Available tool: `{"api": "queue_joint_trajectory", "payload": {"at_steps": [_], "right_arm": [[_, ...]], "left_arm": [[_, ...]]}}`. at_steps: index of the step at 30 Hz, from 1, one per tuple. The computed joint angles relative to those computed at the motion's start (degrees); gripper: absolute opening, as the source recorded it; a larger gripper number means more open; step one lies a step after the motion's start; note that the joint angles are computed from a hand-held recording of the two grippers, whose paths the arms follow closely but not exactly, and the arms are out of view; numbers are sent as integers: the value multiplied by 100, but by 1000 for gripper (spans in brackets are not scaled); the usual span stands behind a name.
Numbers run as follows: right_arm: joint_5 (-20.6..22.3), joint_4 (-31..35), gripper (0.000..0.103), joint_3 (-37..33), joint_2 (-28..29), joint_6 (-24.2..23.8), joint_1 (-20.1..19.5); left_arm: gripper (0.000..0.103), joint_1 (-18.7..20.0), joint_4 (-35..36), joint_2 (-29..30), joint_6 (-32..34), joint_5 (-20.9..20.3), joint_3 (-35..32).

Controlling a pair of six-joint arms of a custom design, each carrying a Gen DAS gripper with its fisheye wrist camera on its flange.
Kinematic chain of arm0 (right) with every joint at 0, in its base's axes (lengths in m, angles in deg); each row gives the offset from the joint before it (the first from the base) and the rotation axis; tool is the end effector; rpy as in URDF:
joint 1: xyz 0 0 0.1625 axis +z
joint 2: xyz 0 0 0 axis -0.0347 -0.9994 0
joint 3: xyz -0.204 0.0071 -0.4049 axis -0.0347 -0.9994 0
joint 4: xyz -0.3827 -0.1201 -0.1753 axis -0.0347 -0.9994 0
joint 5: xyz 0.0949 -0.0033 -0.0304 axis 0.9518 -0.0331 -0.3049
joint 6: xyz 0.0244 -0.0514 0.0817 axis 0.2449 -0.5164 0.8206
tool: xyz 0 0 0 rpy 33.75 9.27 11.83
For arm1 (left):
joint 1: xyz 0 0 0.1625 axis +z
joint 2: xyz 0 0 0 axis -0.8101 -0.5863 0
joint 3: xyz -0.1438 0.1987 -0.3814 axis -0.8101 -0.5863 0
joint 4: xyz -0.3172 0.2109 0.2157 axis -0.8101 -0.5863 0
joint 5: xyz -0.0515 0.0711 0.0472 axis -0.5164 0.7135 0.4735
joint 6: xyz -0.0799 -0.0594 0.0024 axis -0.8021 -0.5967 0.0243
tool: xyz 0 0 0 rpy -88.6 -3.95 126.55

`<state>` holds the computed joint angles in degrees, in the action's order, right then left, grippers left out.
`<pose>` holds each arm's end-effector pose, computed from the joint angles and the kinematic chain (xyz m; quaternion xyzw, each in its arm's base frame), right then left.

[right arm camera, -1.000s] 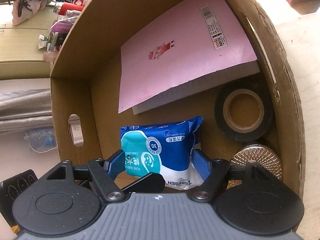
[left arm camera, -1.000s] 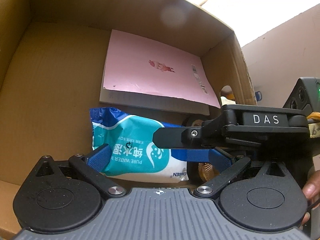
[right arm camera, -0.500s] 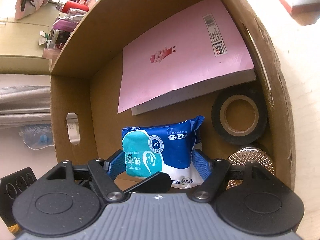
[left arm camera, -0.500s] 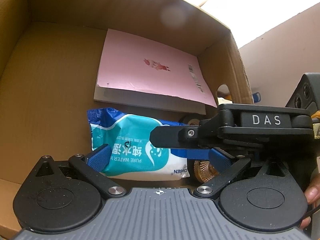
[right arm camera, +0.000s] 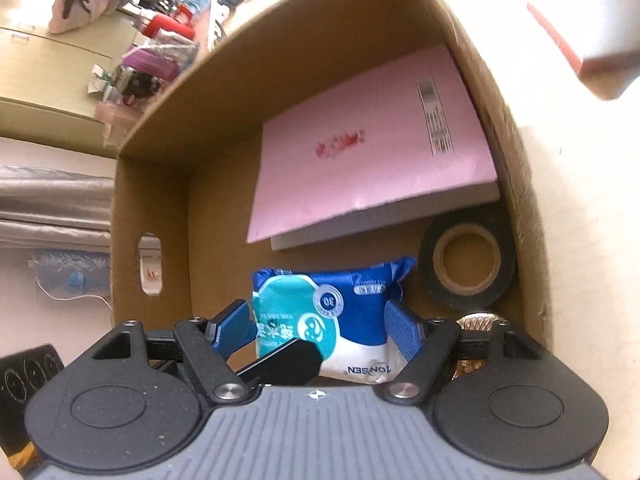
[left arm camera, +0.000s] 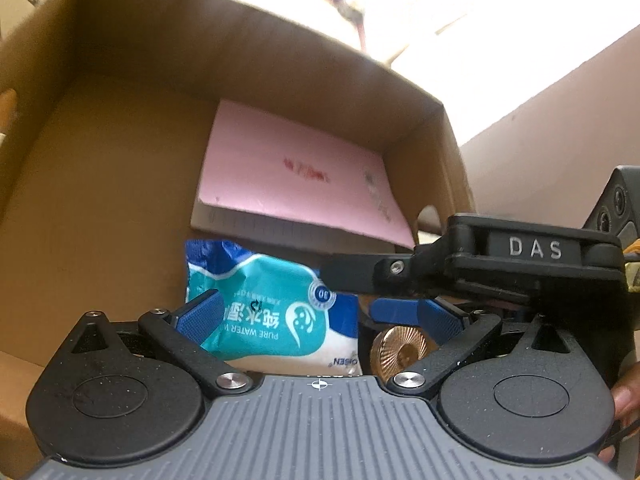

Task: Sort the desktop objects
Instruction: 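Move both grippers out of the box toward the plush doll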

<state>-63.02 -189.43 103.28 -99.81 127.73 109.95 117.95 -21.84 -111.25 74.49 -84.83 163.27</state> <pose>0.3399 -0.7899 0.1980 -0.3423 -0.8768 0.3202 0.1070 -0.2015 -0.7394 0.2786 0.3008 0.9517 0.0076 0.0607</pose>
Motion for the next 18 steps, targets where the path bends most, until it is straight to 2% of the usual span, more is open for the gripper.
{"api": "queue_joint_trajectory", "payload": {"at_steps": [4, 8, 13, 18], "right_arm": [[-233, -196, 78, -97, 13, -366, 106], [-413, -421, 82, -430, 148, -1185, 253], [-354, -429, 88, -1199, 544, -2478, 439], [-108, -405, 99, -2227, 1206, -3934, 643]], "left_arm": [[103, -61, -735, -346, -135, 74, 437], [103, -162, -1580, -752, -312, 354, 934], [103, -291, -2689, -1271, -319, 1031, 1517], [103, -377, -3519, -1744, -262, 2013, 1979]]}}
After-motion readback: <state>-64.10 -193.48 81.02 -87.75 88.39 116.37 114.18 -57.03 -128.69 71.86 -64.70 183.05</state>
